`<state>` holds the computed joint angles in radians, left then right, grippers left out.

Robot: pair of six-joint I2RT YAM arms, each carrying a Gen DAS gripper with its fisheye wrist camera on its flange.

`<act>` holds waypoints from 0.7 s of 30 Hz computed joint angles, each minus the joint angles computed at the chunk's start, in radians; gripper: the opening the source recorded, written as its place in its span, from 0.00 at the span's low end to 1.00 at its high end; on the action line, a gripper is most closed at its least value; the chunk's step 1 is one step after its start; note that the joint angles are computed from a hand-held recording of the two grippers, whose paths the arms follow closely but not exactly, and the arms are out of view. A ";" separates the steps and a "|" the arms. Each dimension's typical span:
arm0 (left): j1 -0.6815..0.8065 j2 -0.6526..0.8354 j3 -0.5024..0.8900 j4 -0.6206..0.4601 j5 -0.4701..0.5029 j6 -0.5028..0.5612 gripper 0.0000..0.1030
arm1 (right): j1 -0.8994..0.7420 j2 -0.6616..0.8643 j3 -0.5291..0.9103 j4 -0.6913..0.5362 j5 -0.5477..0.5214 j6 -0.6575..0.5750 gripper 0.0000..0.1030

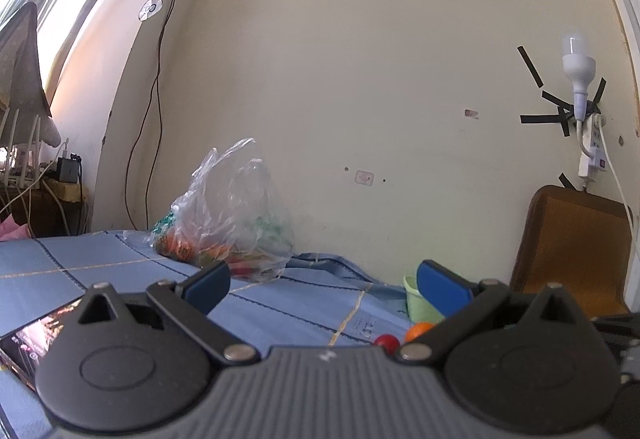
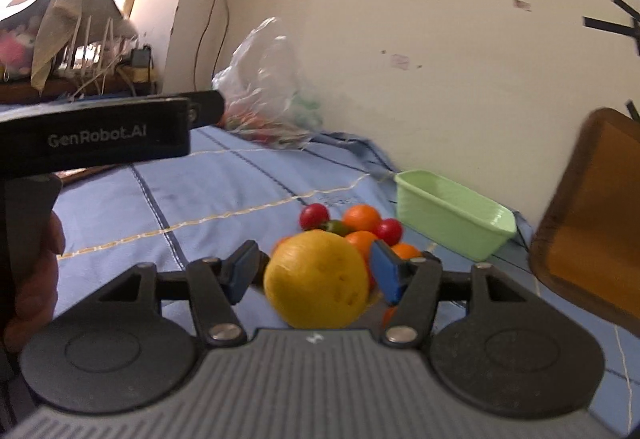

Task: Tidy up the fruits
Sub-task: 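Move the right gripper toward the yellow citrus fruit and close on it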

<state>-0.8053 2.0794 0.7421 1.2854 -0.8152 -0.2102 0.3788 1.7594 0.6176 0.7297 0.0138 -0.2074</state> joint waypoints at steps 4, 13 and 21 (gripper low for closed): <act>-0.006 0.006 0.000 0.014 0.000 0.016 1.00 | -0.005 0.030 0.082 -0.105 0.008 0.034 0.62; -0.004 0.003 0.009 -0.012 0.010 0.009 1.00 | -0.192 -0.075 0.013 -0.182 -0.275 0.401 0.59; -0.006 -0.002 0.023 -0.058 0.011 0.013 1.00 | -0.355 -0.202 -0.196 -0.113 -0.501 0.593 0.53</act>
<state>-0.8114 2.0773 0.7652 1.2276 -0.8040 -0.1970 0.0236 1.5573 0.4212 0.6171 -0.4870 0.3860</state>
